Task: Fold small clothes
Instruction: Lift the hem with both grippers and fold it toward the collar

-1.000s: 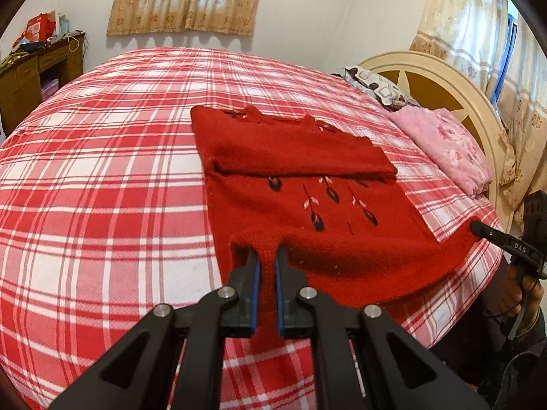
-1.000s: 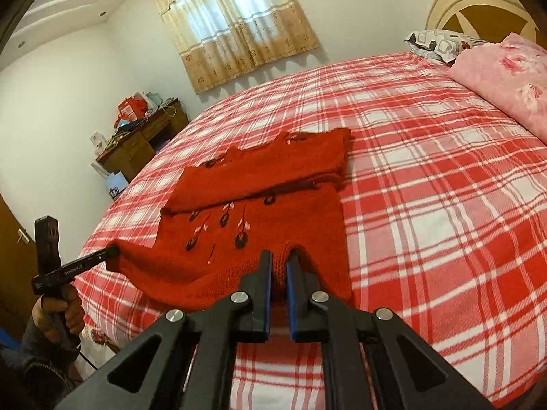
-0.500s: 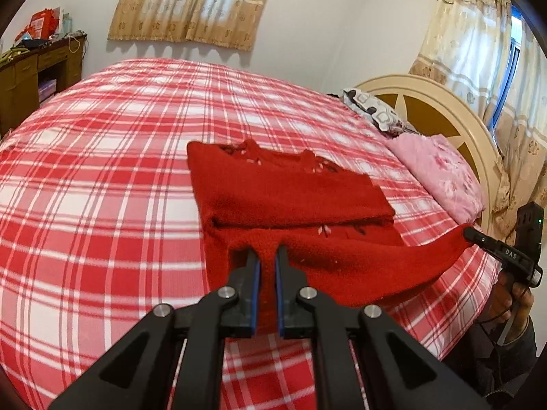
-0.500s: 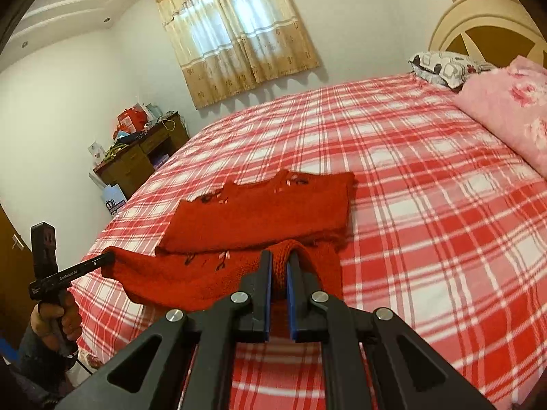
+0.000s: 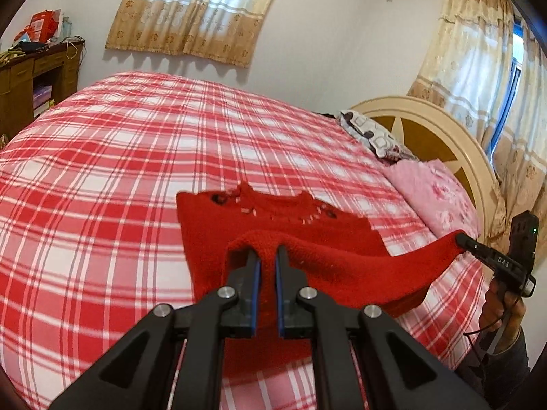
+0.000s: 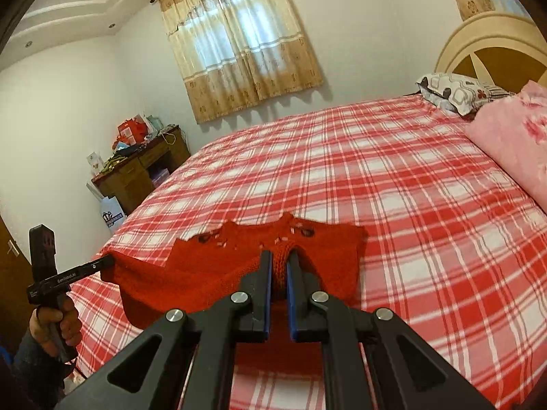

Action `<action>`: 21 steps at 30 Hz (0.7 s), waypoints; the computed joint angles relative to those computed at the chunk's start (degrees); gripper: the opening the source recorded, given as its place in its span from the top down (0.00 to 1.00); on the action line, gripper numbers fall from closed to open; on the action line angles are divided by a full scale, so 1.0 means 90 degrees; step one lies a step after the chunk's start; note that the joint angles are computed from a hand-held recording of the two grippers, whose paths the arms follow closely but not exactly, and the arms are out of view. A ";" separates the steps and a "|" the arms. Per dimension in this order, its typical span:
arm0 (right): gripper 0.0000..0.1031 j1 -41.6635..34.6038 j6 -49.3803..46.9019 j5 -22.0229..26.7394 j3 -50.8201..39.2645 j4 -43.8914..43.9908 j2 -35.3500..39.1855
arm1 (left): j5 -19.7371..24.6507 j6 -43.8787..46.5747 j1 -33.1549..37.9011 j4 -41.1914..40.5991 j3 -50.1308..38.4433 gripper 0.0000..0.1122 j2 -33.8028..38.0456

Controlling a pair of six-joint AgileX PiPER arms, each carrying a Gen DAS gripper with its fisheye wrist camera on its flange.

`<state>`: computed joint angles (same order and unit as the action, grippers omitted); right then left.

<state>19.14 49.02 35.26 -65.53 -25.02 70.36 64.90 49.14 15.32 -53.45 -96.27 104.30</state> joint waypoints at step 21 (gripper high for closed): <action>0.93 -0.1449 -0.1662 -0.0126 -0.1942 0.1401 0.2967 | 0.0095 -0.1992 -0.0988 0.1606 -0.3770 0.93 0.2976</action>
